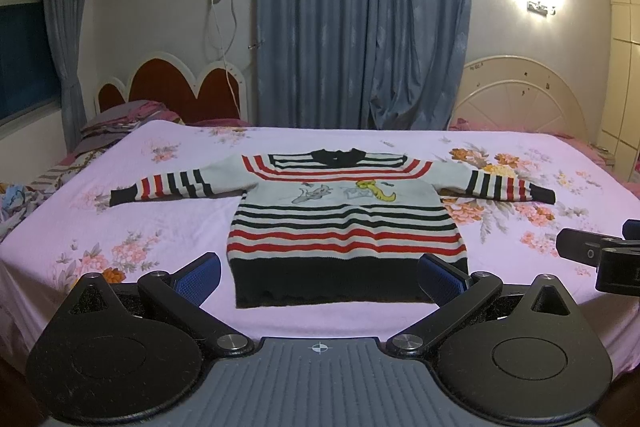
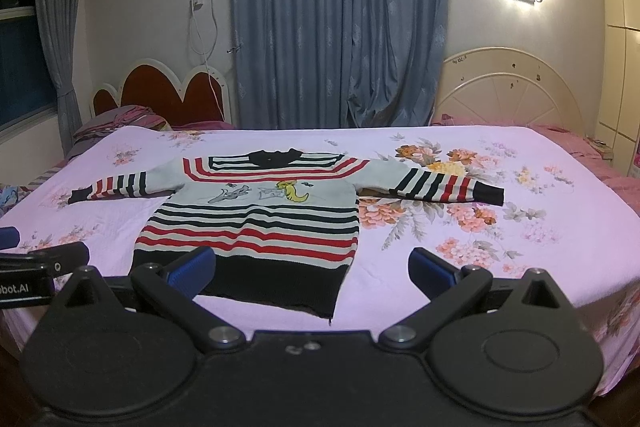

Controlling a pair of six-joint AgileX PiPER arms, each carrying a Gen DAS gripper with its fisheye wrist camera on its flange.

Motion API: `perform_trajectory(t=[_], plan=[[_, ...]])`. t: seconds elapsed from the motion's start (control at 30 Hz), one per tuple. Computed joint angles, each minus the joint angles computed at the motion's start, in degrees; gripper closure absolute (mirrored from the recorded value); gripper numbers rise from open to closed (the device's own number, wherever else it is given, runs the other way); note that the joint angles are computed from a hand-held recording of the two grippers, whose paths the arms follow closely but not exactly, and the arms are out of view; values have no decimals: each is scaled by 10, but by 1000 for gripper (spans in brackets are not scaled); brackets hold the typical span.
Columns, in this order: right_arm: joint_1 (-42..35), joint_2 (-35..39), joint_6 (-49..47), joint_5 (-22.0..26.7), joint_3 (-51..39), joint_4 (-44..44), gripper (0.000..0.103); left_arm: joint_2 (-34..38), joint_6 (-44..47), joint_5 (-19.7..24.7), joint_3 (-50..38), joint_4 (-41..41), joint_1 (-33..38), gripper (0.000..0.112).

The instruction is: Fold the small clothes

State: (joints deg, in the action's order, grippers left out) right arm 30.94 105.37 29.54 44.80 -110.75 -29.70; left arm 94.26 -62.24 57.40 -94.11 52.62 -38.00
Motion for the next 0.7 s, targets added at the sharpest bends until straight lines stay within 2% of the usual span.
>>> perform_trajectory(t=[0.7], plan=[[3, 4, -8, 10, -16, 3, 1, -1, 18, 1, -12, -8, 8, 9]])
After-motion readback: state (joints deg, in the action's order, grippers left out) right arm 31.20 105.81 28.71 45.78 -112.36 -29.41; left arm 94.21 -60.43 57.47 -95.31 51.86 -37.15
